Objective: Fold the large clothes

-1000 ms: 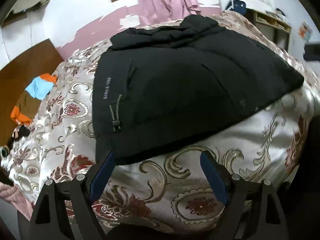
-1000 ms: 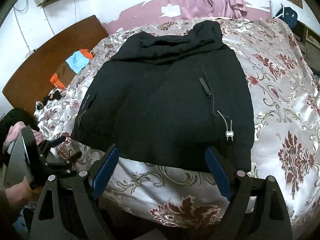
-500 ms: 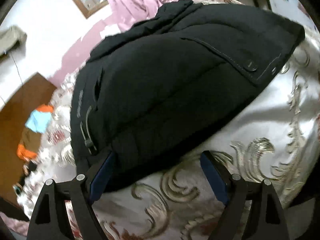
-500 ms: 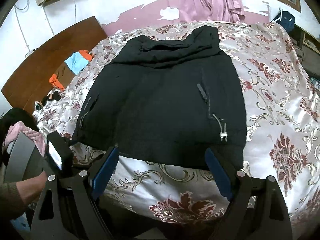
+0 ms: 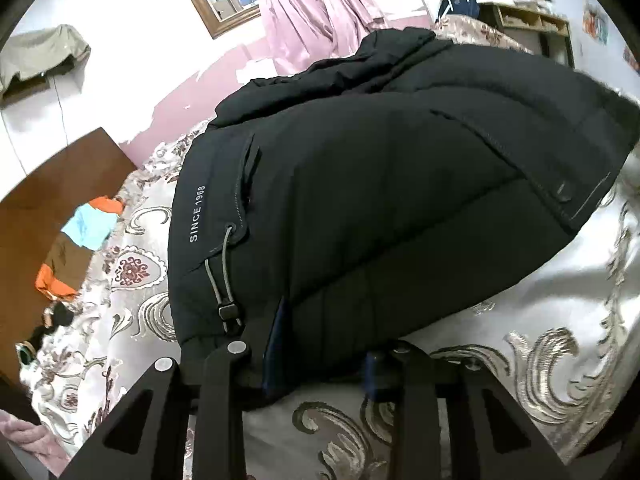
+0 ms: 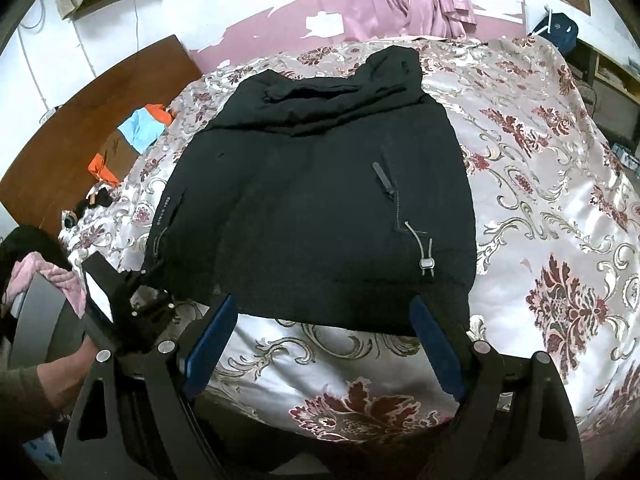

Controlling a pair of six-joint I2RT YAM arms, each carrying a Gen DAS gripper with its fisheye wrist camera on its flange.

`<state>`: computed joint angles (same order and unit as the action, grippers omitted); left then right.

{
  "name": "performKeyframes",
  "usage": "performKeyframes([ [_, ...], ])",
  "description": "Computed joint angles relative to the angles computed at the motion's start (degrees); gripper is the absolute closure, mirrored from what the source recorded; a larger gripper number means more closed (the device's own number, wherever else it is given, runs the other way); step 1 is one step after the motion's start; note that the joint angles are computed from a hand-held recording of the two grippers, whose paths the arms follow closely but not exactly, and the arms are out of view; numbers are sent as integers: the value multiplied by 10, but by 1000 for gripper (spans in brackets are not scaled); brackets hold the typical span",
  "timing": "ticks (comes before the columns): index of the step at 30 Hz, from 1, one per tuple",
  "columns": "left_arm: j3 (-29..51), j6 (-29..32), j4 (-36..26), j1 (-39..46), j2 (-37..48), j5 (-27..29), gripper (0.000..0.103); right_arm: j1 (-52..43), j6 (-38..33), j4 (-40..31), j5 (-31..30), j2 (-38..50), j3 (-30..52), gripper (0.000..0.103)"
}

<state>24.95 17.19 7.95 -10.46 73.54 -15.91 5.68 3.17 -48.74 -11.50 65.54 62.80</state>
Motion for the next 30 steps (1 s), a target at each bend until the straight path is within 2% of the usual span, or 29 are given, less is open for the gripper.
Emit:
performKeyframes([
  [2,5,2,9,-4,20,-9,71,8,-1,1,4,1,0,18],
  [4,18,-14,-14,9,18,19,78,14,-4,0,7,0,-1,18],
  [6,61,-74,-90,51,11,92,86,21,-9,4,15,3,-8,18],
  [8,92,-121,-138,74,6,134,90,25,-17,14,26,10,-17,18],
  [11,130,-182,-200,97,0,182,94,45,-25,30,61,37,-32,18],
  [14,158,-214,-241,103,-8,204,95,76,-31,38,103,65,-41,18],
  [22,257,-261,-346,140,1,283,95,129,-54,106,233,100,-87,18],
  [26,286,-275,-368,148,11,306,95,127,-69,155,263,118,-102,18],
  [28,285,-266,-365,136,11,282,95,125,-84,179,264,123,-111,19],
  [29,282,-257,-365,131,10,270,95,121,-88,194,259,115,-120,24],
  [30,273,-245,-359,123,8,253,95,119,-87,215,260,98,-133,43],
])
